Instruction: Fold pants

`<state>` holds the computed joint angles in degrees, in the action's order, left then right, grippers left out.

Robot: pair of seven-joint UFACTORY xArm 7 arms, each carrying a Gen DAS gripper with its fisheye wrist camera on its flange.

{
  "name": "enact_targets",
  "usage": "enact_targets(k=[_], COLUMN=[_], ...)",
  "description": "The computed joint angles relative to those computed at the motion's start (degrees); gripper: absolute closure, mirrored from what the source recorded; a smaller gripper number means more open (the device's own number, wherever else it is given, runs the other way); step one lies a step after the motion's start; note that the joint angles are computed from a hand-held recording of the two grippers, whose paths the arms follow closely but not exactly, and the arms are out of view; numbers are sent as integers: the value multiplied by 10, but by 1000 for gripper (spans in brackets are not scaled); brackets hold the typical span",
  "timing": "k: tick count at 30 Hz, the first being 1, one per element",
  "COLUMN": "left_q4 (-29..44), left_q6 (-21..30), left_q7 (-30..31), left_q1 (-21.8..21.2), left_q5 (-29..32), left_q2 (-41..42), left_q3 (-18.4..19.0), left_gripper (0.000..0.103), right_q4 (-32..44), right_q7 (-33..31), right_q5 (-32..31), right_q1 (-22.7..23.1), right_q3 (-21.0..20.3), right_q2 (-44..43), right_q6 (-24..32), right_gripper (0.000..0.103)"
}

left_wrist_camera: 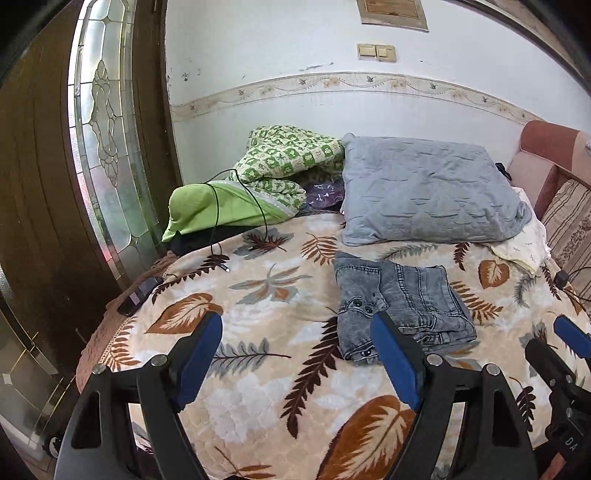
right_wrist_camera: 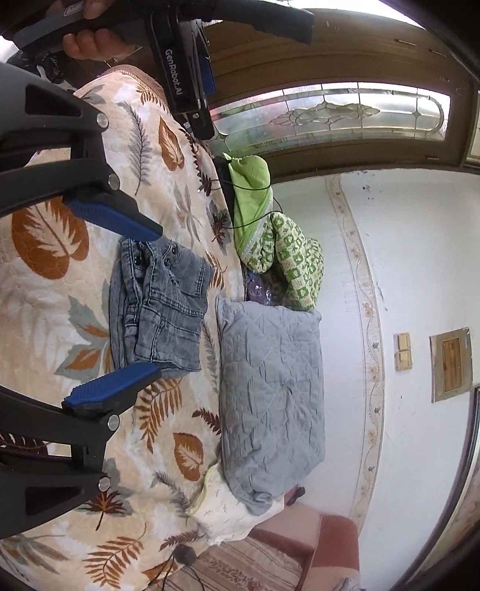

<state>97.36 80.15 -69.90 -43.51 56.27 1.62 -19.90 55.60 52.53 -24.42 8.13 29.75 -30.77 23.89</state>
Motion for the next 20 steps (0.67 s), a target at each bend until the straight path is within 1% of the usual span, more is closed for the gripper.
enact_targets(k=[7, 10, 15, 17, 20], left_q4=[-18, -24, -41, -54, -59], left_q6=[1, -5, -43, -66, -84], left_q7=[-1, -2, 2, 0, 3], left_q1=[8, 13, 27, 33, 45], left_q5=[-2, -3, -16, -16, -30], left_q2=[-20, -27, -41, -49, -50], left_q3=[-8, -13, -19, -21, -22], left_gripper=[20, 20, 20, 11, 9], right_q4=[20, 24, 24, 20, 14], right_q7=[2, -2, -5, -5, -2], right_q5=[-8, -9, -10, -6, -3], right_q1=[1, 6, 11, 15, 16], right_q3=[11, 11, 9, 4, -2], right_q2=[5, 7, 10, 12, 13], right_q6=[9, 13, 17, 14, 11], right_gripper=[30, 30, 30, 30, 30])
